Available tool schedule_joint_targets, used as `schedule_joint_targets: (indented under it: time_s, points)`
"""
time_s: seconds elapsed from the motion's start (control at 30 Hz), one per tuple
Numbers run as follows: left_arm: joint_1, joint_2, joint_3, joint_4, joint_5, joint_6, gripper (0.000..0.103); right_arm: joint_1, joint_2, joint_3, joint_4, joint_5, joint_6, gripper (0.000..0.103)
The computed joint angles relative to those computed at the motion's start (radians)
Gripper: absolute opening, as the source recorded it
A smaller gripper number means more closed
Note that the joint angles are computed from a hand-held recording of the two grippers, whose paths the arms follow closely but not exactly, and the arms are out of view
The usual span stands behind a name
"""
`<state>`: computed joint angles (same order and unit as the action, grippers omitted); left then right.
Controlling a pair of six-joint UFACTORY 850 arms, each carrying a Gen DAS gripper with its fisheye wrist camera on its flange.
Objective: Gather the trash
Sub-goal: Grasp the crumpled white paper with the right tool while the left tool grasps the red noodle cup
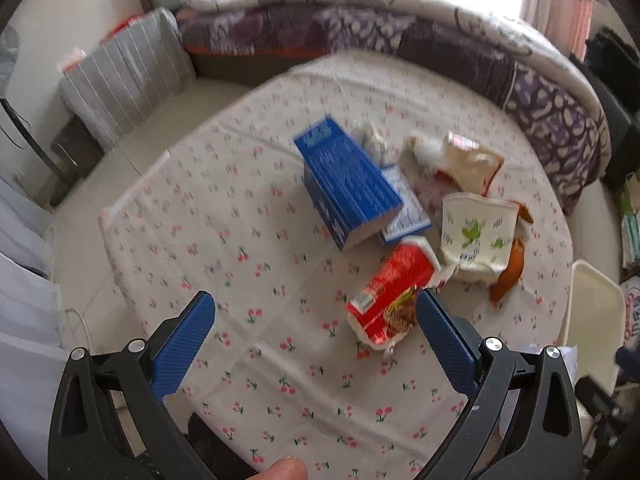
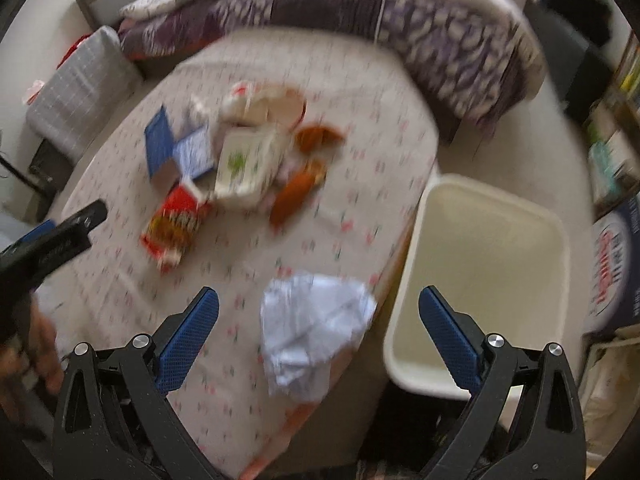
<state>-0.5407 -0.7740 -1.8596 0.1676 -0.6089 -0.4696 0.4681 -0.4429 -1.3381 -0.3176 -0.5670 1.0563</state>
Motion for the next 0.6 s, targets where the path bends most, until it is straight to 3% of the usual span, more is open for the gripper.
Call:
schedule_joint_targets:
  time_s: [0.17,0.27,0.3,0.33,0.43,0.6]
  points:
    - [0.017,-0.055,-0.077,-0.114,-0.096,0.111,0.097,-0.027,-0.077,-0.06,0.25,-0.063,-0.228,0.096]
    - [0.024,-0.09,-0.12,-0.143,-0.157,0.134,0.097,-0.04,-0.126,-0.094,0.341,-0.096,-0.283,0.076]
    - [0.024,-0.107,-0.14,-0.155,-0.178,0.146,0.097,-0.042,-0.136,-0.1,0.353,-0.102,-0.289,0.06]
    - [0.024,-0.122,-0.158,-0.168,-0.196,0.158,0.097,-0.049,-0.137,-0.094,0.403,-0.077,-0.336,0.054]
    - [0.018,-0.172,-0.224,-0.153,-0.245,0.168,0.097,-0.041,-0.132,-0.099,0.352,-0.065,-0.312,0.044]
    - [0.001,-0.245,-0.324,-0.132,-0.293,0.221,0.097,-0.043,-0.083,-0.075,0.253,-0.017,-0.216,0.042]
